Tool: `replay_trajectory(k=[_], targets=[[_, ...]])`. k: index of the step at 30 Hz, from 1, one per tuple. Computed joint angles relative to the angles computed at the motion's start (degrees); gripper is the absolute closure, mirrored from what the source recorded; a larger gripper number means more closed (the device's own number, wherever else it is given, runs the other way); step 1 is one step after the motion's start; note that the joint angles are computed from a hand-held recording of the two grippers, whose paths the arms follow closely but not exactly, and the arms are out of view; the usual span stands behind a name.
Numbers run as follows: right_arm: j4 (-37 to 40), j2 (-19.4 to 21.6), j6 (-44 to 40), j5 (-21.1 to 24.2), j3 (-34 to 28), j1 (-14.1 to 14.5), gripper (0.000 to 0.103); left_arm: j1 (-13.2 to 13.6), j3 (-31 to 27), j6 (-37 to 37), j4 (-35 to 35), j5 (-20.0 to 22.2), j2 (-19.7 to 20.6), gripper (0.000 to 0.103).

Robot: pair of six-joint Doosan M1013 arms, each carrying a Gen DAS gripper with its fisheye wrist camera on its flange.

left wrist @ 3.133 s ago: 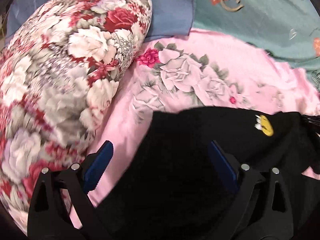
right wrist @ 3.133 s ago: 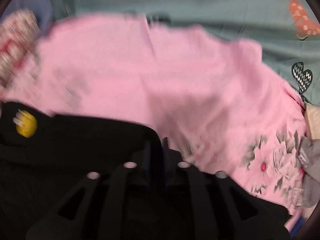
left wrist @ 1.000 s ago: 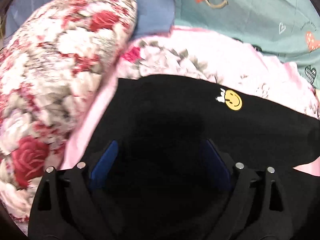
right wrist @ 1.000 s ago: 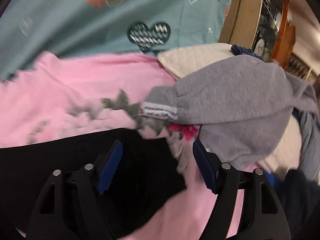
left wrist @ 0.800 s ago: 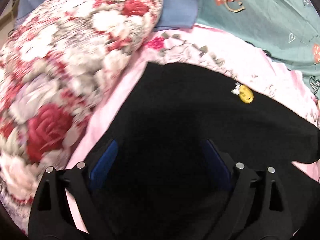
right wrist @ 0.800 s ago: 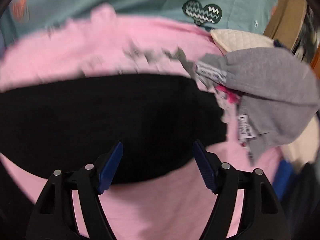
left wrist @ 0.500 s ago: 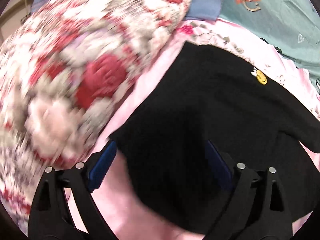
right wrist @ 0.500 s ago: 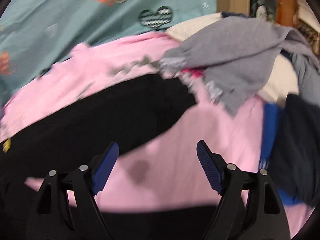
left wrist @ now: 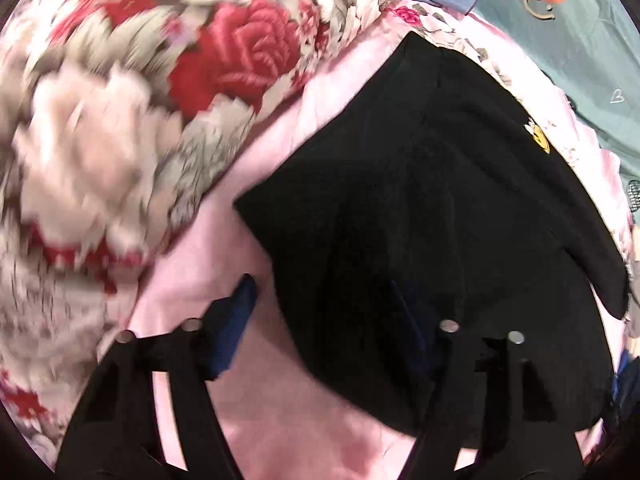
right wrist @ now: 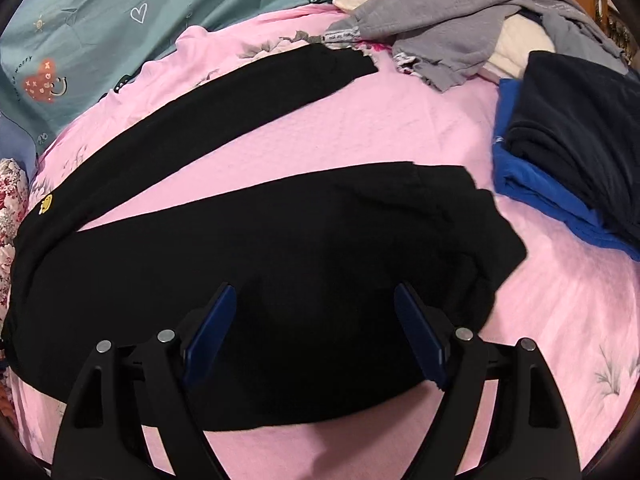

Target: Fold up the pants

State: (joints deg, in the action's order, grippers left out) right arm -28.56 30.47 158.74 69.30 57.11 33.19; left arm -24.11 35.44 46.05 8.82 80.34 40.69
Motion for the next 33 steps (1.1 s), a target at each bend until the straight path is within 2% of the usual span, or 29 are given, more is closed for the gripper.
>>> replay_trajectory(k=[2,3,5,8,12,13,15,17,19,23,28,30,31,32,33], targets=[[-1.4,-0.4,0.9,0.9,0.4,0.4,0.021,0.1,-3.5,0.8,-0.6,2.1,1.8,0.062],[-2.5,-1.1,2.4,0.7,1.3,0.7,0.021,0.0,-4.9,0.8,-0.3,3.3,2.6,0.066],[-3.7,-2.5,4.4,0.2,3.2,0.8,0.021,-0.4,-7.8,0.9,1.4,5.7,4.0,0.083],[-5.3,-3.9,8.5,3.1,4.9,0.6,0.021,-1.4,-8.7,1.5,4.8,6.8,4.1,0.087],[-3.2,-4.8,12.1,4.6,6.8,-0.8,0.021,-1.9,-6.3,1.0,6.6,5.2,2.3,0.087],[-2.9,-5.0,13.0,3.7,7.4,-1.0,0.021,-1.9,-6.0,0.8,6.5,4.9,2.1,0.087],[-3.9,-4.7,13.0,2.9,7.4,-1.2,0.032,-1.7,-5.1,0.0,6.2,4.0,1.6,0.087],[-3.4,-4.9,13.3,0.8,7.8,-1.8,0.087,-1.7,-4.1,-1.5,6.0,3.6,1.1,0.087],[-2.3,-5.7,14.2,-2.5,9.0,-2.7,0.09,-1.8,-2.5,-2.6,6.6,3.0,0.1,0.087],[-7.0,-8.0,15.9,-4.7,10.4,-1.9,0.09,-2.5,0.7,-4.3,8.1,1.3,-2.6,0.087],[-10.7,-10.7,16.3,-0.9,11.5,-0.8,0.09,-3.9,5.6,-3.8,8.0,-0.3,-6.3,0.087],[-10.0,-12.2,17.7,-0.9,13.5,-1.1,0.09,-3.9,6.7,-2.8,6.6,0.1,-6.5,0.085],[-7.7,-12.5,16.9,-0.6,14.3,-1.7,0.089,-3.9,6.6,-2.6,6.5,1.0,-6.2,0.079],[-5.2,-12.1,14.8,0.4,14.2,-2.3,0.087,-3.8,6.5,-2.5,6.5,2.2,-5.7,0.063],[-3.2,-11.4,13.0,2.7,13.8,-2.7,0.083,-3.8,5.9,-2.4,7.0,4.1,-5.1,0.053]])
